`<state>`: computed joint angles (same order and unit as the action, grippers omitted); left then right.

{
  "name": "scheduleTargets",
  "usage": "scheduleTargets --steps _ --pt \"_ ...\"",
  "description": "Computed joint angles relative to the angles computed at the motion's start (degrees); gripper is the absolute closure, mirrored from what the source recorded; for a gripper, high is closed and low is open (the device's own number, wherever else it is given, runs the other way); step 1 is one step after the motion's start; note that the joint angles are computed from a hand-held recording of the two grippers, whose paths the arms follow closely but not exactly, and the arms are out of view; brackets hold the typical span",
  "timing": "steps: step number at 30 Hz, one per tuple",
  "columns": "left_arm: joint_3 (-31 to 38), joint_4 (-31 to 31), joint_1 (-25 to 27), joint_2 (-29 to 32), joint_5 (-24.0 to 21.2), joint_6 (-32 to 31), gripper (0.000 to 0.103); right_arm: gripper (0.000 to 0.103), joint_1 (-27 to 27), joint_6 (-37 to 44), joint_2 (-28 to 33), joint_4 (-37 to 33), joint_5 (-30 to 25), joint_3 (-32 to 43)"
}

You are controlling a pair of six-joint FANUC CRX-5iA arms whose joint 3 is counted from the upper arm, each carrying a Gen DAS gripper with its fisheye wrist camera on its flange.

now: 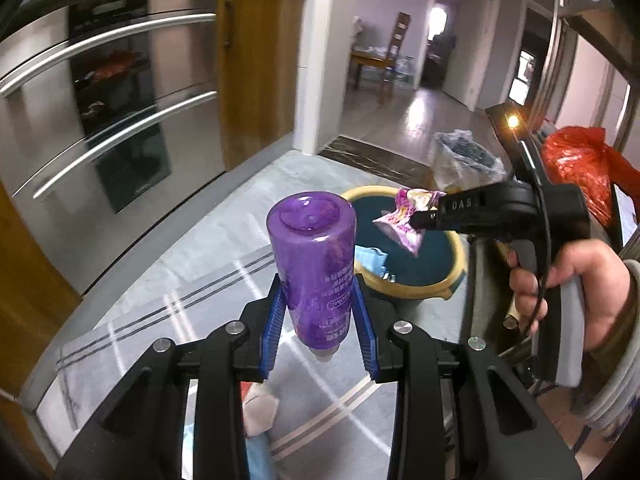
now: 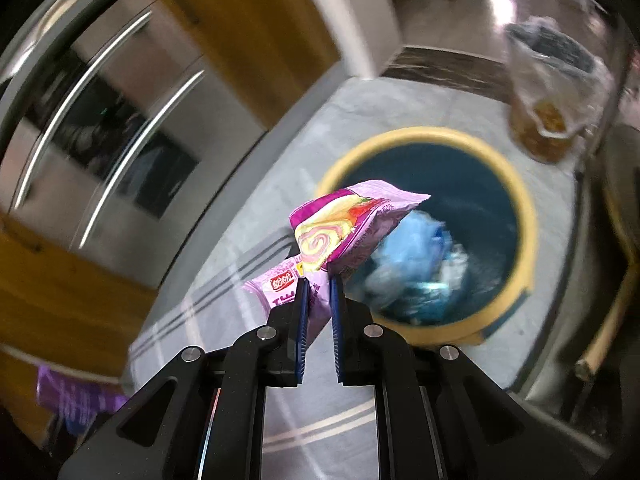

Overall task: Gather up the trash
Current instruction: 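Carry the pink packet and purple bottle in both tools over the teal bin, then open both tools to drop the bottle and pink packet into the bin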

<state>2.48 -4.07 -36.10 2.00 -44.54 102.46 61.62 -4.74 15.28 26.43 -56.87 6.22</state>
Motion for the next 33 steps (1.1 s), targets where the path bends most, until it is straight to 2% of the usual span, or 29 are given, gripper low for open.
scheduleTargets --steps 4,11,17,22,25,33 --pt "2.84 1.04 -0.93 3.53 -0.02 -2.49 0.07 0.091 -1.76 -3.13 -1.36 -1.29 -0.44 -2.39" --pt "7.82 4.91 -1.74 9.97 -0.35 -6.33 0.07 0.091 -3.49 -2.82 -1.46 -4.07 -1.2 -3.04" --pt "13.48 10.94 -1.48 16.72 -2.57 -10.7 0.07 0.091 -5.11 -3.3 -1.61 -6.64 -0.85 -3.87" --pt "19.24 11.11 -2.29 21.9 -4.67 -12.53 0.07 0.091 -6.3 -3.16 -1.37 -8.09 -1.29 -4.22" --pt "19.3 11.53 -2.58 22.74 -2.85 -14.52 0.07 0.091 -7.12 -3.04 -1.16 -9.33 -1.32 -4.6" --pt "23.61 10.3 -3.35 27.62 -2.82 -16.61 0.07 0.091 -8.77 -3.24 -1.18 -11.5 1.41 -5.96"
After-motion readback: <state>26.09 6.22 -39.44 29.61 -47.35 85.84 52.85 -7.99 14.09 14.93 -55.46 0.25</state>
